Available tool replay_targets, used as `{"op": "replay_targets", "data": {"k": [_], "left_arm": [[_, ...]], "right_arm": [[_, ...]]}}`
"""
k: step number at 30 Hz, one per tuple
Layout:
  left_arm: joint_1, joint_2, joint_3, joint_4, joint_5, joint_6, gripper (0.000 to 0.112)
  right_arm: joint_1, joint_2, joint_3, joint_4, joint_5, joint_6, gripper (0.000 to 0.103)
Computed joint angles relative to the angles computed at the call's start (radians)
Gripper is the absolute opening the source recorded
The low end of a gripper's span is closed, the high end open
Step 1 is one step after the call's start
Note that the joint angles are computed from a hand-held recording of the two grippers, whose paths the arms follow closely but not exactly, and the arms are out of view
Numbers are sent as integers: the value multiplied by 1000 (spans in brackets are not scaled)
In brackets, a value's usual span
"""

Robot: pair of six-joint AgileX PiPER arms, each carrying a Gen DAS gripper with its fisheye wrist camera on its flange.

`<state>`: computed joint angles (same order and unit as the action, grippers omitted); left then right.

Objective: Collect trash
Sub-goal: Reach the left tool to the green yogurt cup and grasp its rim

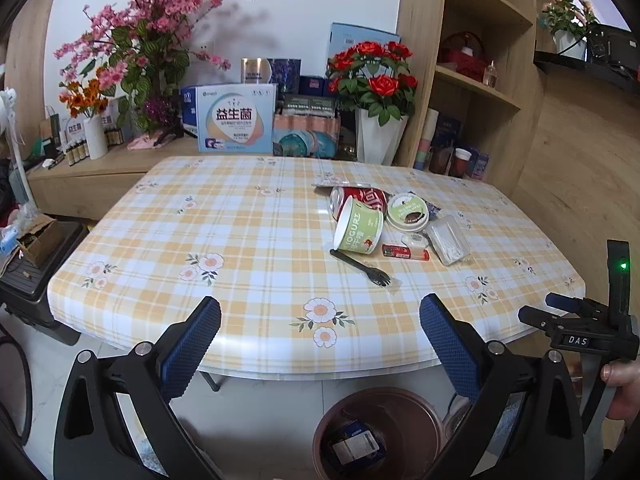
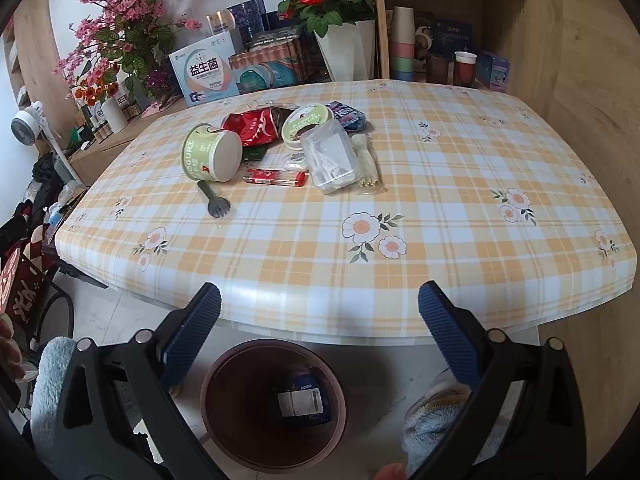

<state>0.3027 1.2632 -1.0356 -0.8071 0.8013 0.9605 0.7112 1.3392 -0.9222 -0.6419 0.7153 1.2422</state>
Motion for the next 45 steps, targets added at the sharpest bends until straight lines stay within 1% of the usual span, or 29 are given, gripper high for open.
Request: {"op": "replay_targets", "data": {"k": [3,6,8,9,11,14,18,19,21,22,23,25,31,33,35,37,40,42,43,44,45], "left_arm": [[-42,53,-41,54,4,-66,97],[-83,119,-94,98,35,-156,97],[-121,173,-146,136,47,-258,97],[-145,208,-180,159,47,-332,97],[-167,275,-245,150,76,-426,97],[-203,395,-375,144,152,-570,97],[-276,514,-529,198,170,-731,97],[-288,556,-577,196,180,-788,97],[-282,628,-646,134,214,-859,97],[-279,672,-686,96,231,-913,96],[-279,708,-718,71,238,-967,91],[-286,761,-770,40,238,-1046,89],[-319,886,-910,66,204,-1241,87],[-312,914,-924,36,192,-1265,87],[-301,921,-890,-38,154,-1255,87],[-296,942,-889,-69,141,-1276,87],[-300,976,-920,-56,145,-1305,87],[-301,993,-939,-46,143,-1310,84],[-300,1002,-951,-50,144,-1299,77],[-298,1011,-970,-52,154,-1279,74],[-298,1019,-996,-43,171,-1247,74]], "right_arm": [[-33,16,1,16,-28,-26,97],[-56,35,3,3,-42,-23,97],[-100,57,-4,67,-77,-106,97],[-106,78,-18,63,-64,-118,97],[-110,106,-33,24,-48,-114,97],[-147,135,-47,27,-74,-167,97],[-224,169,-69,91,-121,-271,97],[-240,178,-76,103,-131,-294,97],[-270,201,-93,125,-142,-341,97],[-279,208,-99,136,-147,-359,97],[-292,217,-106,150,-156,-383,97],[-313,233,-119,174,-164,-422,97],[-371,276,-143,258,-197,-529,97],[-385,283,-146,276,-211,-553,97],[-388,288,-149,280,-215,-568,97],[-393,294,-150,285,-222,-582,97],[-403,306,-157,320,-224,-620,97],[-408,315,-164,336,-223,-638,97],[-411,320,-168,347,-223,-648,97],[-415,323,-172,359,-223,-660,97],[-418,326,-173,366,-226,-668,97]]}}
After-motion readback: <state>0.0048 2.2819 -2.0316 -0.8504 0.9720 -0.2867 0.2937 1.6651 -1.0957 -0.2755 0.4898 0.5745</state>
